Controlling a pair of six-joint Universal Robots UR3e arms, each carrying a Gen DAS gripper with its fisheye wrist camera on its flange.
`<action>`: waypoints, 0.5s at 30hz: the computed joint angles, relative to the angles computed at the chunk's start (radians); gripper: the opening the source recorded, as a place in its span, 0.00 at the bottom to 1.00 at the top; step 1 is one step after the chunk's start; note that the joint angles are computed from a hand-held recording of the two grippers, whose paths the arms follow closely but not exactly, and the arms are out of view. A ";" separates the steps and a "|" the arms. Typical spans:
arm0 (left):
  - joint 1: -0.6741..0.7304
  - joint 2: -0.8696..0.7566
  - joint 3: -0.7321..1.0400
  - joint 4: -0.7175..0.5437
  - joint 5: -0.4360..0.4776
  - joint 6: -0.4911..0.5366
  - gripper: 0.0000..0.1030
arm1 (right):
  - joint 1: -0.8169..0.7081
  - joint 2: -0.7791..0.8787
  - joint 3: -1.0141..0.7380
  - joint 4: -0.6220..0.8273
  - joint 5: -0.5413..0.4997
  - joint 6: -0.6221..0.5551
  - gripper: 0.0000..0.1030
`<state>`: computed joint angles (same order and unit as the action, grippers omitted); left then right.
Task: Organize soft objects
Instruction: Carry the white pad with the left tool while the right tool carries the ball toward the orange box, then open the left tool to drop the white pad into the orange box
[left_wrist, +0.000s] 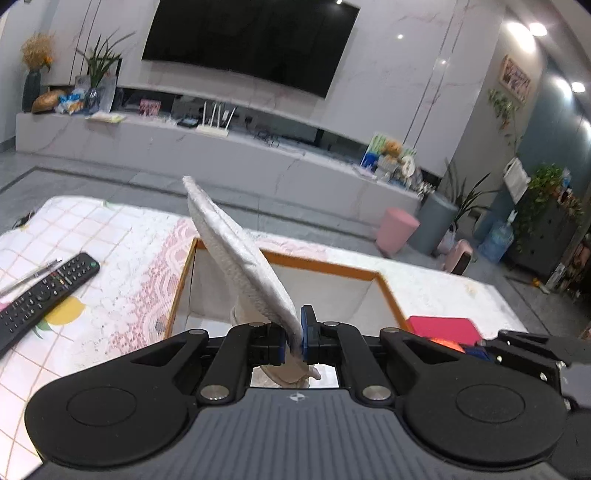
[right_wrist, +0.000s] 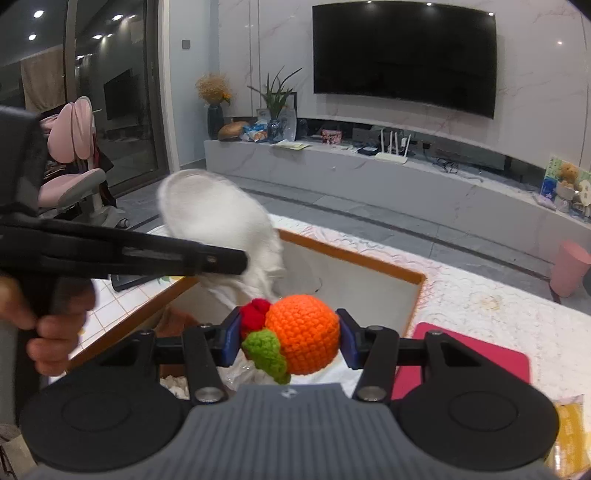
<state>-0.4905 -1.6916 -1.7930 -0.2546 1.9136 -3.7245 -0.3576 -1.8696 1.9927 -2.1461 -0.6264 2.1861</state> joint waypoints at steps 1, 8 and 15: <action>-0.006 -0.015 0.017 -0.017 0.001 -0.018 0.08 | 0.008 0.004 0.003 0.001 -0.006 -0.006 0.50; 0.016 -0.034 0.019 -0.051 -0.003 -0.059 0.10 | 0.041 0.007 0.044 -0.052 -0.046 -0.020 0.50; 0.049 0.035 0.008 -0.158 -0.135 -0.095 0.69 | 0.006 -0.032 0.071 0.007 -0.028 -0.056 0.50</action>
